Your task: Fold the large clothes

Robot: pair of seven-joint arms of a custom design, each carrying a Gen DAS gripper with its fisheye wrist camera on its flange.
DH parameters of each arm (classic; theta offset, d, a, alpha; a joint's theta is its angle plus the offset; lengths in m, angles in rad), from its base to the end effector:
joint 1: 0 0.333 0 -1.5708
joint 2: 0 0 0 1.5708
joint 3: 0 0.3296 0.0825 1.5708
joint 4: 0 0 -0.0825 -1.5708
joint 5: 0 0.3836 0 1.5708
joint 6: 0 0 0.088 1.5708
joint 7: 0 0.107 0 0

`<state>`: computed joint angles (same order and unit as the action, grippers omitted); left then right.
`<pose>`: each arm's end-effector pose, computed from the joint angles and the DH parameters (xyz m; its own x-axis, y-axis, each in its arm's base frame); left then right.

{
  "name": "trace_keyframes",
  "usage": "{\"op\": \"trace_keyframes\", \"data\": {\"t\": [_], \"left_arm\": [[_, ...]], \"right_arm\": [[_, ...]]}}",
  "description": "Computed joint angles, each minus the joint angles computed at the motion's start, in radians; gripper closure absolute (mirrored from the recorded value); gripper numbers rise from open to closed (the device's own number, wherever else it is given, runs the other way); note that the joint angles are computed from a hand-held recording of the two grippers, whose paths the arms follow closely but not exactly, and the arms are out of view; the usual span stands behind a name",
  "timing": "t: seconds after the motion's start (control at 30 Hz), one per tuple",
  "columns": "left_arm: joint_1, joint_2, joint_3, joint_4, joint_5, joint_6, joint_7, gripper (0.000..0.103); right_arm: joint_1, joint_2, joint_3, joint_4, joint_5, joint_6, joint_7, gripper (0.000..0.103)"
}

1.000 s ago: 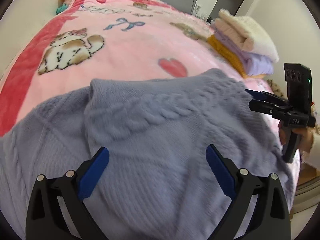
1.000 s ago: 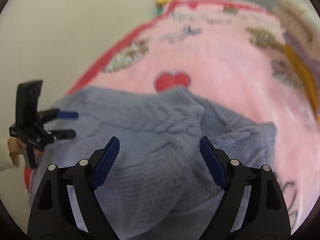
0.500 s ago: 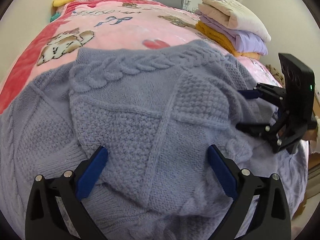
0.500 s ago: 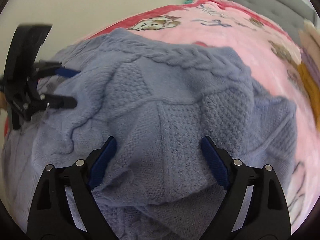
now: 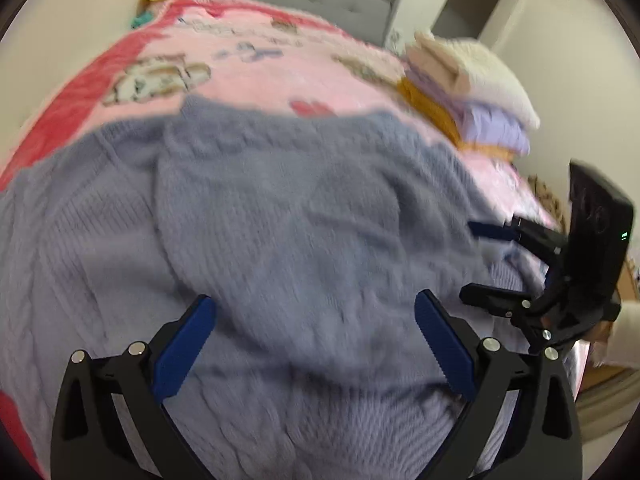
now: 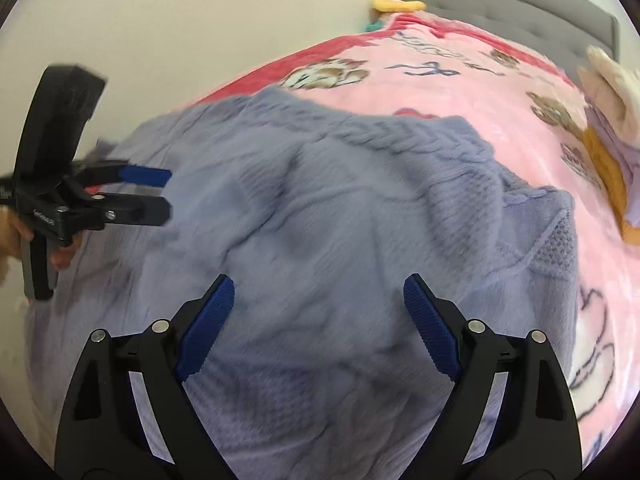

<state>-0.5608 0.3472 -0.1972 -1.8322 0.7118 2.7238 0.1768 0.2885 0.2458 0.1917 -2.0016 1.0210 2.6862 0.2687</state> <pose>0.4840 -0.4733 0.4155 -0.0004 -0.9577 0.2879 -0.8218 -0.1637 -0.5457 0.5707 0.2597 0.3868 0.8188 -0.5597 -0.1278 -0.4826 -0.5506 -0.6811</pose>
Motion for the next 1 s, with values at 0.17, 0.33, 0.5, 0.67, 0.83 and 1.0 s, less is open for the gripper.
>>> {"op": "trace_keyframes", "data": {"t": [0.17, 0.33, 0.5, 0.67, 0.83, 1.0], "left_arm": [[-0.003, 0.056, -0.025, 0.045, -0.047, -0.073, 0.113, 0.005], [-0.023, 0.072, -0.006, 0.051, -0.034, -0.084, 0.133, 0.005], [-0.025, 0.03, -0.004, 0.031, -0.041, -0.09, 0.103, 0.005], [-0.109, -0.107, 0.039, -0.034, 0.146, -0.332, -0.221, 0.005], [-0.081, -0.325, 0.009, -0.236, 0.166, -0.523, -0.48, 0.005], [0.014, -0.638, 0.011, -0.543, -0.027, -0.598, -0.57, 0.005]], "right_arm": [[0.039, 0.022, 0.001, -0.052, -0.139, 0.124, 0.007, 0.017], [0.037, 0.047, 0.001, -0.033, -0.224, 0.126, 0.068, 0.014], [0.003, 0.003, 0.029, -0.044, -0.167, 0.115, 0.119, 0.014], [0.099, -0.072, -0.046, -0.106, -0.397, 0.198, 0.435, 0.014], [0.125, -0.119, -0.042, -0.095, -0.507, 0.149, 0.622, 0.01], [0.188, -0.099, -0.073, -0.04, -0.777, 0.073, 0.956, 0.008]]}}
